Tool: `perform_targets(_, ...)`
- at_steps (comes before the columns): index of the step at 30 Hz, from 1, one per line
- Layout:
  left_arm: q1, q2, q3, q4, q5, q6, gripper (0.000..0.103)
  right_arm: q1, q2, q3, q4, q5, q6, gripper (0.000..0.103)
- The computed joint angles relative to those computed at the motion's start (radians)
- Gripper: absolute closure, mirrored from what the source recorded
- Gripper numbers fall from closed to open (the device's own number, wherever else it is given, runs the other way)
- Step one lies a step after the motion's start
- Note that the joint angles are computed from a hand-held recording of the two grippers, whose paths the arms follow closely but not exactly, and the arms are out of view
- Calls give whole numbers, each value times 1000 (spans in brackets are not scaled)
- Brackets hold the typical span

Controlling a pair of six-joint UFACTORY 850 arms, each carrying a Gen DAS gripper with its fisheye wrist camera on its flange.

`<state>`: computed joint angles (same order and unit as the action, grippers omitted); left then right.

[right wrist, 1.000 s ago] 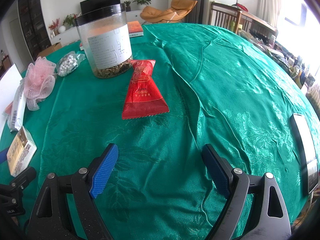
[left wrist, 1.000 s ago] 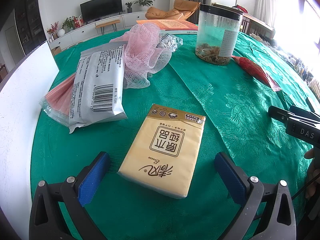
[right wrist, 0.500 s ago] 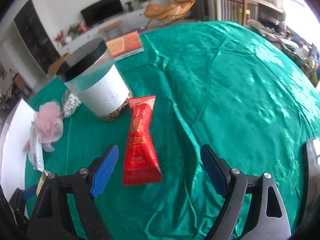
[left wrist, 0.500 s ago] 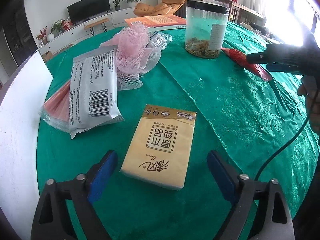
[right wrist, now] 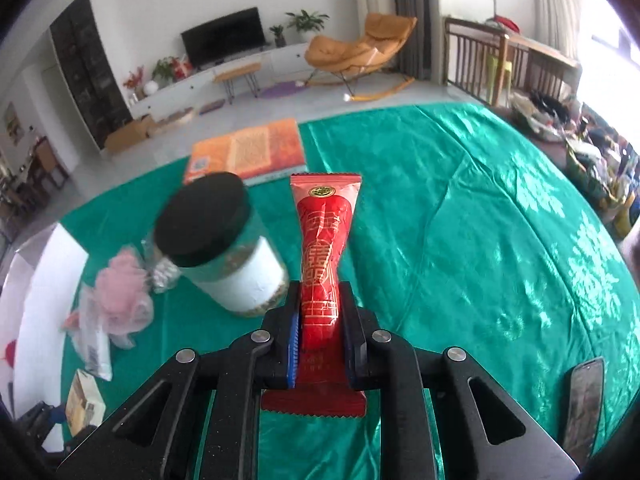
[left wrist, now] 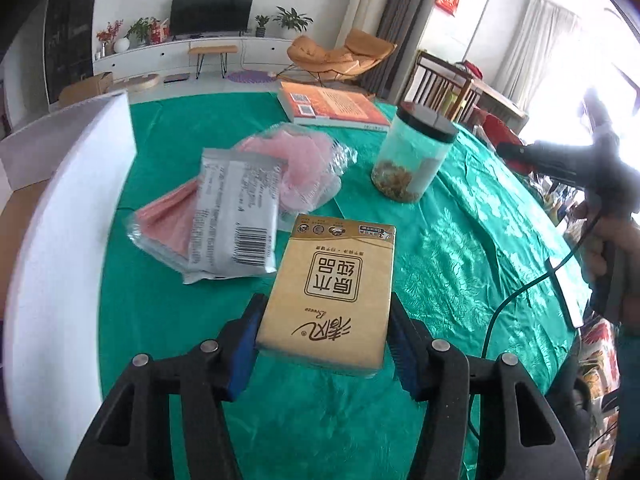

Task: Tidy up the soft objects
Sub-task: 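Drop the red snack bag and tissue pack into the white box, then bring both open tools back over the table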

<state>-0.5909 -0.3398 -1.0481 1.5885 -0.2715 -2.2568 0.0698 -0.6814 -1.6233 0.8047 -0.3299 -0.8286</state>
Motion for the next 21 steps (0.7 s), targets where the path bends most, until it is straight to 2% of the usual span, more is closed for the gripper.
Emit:
perform_targets(4, -9, 181, 142, -110, -133, 92, 46, 71, 114, 88, 170, -84, -229, 85)
perform_targets(8, -9, 340, 267, -306, -326, 254, 46, 177, 201, 176, 311, -242, -378, 85)
perform_targets(10, -5, 401, 322, -364, -407, 276, 45, 239, 228, 212, 364, -337, -414, 85)
perform_targets(12, 11, 445, 368, -436, -481, 303, 39, 300, 237, 234, 403, -427, -427, 84)
perform_targets(13, 16, 452, 381, -457, -502, 309, 27, 327, 237, 244, 422, -462, -433, 83)
perform_targets(14, 23, 463, 399, -475, -528, 307, 14, 344, 230, 252, 442, -500, -443, 78)
perform_targets(15, 14, 464, 411, -476, -554, 282, 10, 362, 217, 252, 457, -532, -442, 74)
perform_targets(16, 10, 468, 422, -473, -576, 257, 9, 370, 199, 246, 455, -558, -436, 50)
perform_targets(17, 7, 474, 432, -467, -589, 233, 9, 375, 192, 252, 453, -558, -431, 35)
perform_targets(19, 1, 476, 441, -434, -585, 172, 9, 367, 199, 294, 494, -508, -476, 36)
perform_targets(21, -7, 478, 445, -380, -555, 104, 9, 341, 205, 332, 528, -399, -549, 36)
